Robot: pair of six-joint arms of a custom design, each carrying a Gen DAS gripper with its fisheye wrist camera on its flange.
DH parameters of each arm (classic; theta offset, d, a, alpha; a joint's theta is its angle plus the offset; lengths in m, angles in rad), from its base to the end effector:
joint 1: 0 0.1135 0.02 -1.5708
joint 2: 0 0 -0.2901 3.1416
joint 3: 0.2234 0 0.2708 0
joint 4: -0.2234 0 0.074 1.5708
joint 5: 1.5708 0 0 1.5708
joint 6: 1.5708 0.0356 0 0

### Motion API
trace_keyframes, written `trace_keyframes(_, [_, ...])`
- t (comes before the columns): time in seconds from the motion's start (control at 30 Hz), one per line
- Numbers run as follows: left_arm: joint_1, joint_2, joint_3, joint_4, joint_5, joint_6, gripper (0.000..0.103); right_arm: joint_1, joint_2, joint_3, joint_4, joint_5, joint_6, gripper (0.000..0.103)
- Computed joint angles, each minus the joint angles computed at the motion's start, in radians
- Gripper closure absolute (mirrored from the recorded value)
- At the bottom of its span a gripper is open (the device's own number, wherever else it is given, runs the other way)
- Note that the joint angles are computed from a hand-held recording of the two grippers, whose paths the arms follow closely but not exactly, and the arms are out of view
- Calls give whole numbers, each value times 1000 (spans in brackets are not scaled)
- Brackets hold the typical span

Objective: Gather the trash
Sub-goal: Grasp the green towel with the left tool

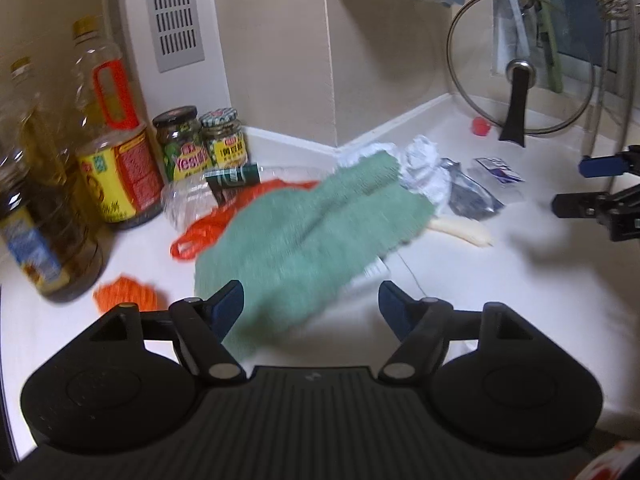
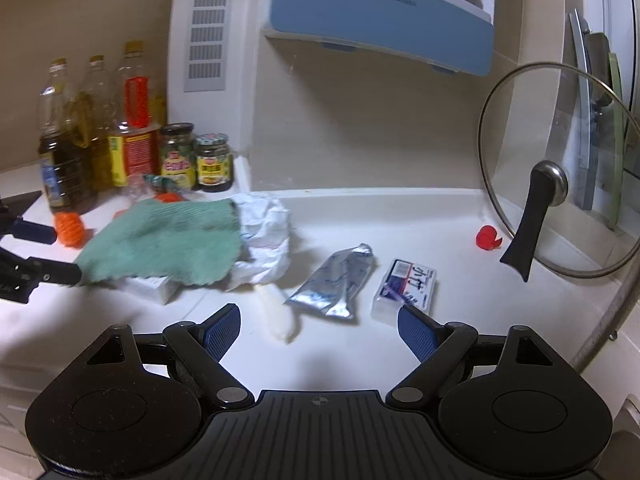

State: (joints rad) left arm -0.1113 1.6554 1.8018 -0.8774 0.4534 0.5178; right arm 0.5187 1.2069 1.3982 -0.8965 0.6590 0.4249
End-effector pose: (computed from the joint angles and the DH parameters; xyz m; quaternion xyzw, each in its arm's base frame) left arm 0.3719 -0.0573 0.4297 0.3624 0.8178 -0.1208 0.4305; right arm 0.2213 0.1012 0.4275 0.0953 0.8644 -0.0813 0.4870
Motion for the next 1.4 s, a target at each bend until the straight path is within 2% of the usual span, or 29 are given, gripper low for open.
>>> trace_keyframes(0.33, [-114, 200, 175, 44, -157, 56, 34, -206, 29, -23, 111, -172, -112, 17])
trace_keyframes(0.4, [-122, 222, 193, 44, -183, 78, 45, -235, 33, -34, 126, -202, -123, 17])
trace_keyframes(0.43, [-122, 231, 204, 35, -185, 87, 62, -249, 35, -39, 134, -215, -127, 17])
trace_keyframes(0.47, [-121, 240, 215, 24, -183, 89, 74, -259, 36, -43, 141, -222, -129, 17])
trace_keyframes(0.57, [-118, 231, 199, 36, -190, 86, 92, -274, 37, -55, 157, -224, -122, 17])
trace_keyframes(0.6, [-114, 225, 195, 38, -185, 78, 94, -276, 36, -57, 159, -221, -116, 17])
trace_keyframes(0.7, [-95, 221, 225, 19, -148, 24, 97, -281, 27, -66, 164, -215, -105, 17])
trace_keyframes(1.0, [-33, 260, 470, -67, 0, -187, 98, -266, 2, -79, 164, -183, -89, 17])
trace_keyframes(1.2, [-1, 278, 607, -117, 69, -248, 99, -244, -9, -82, 174, -173, -87, 17])
trace_keyframes(1.3, [21, 256, 612, -126, 96, -264, 99, -236, -12, -81, 181, -172, -82, 17])
trace_keyframes(1.4, [45, 203, 539, -112, 103, -264, 99, -224, -13, -80, 188, -167, -79, 17])
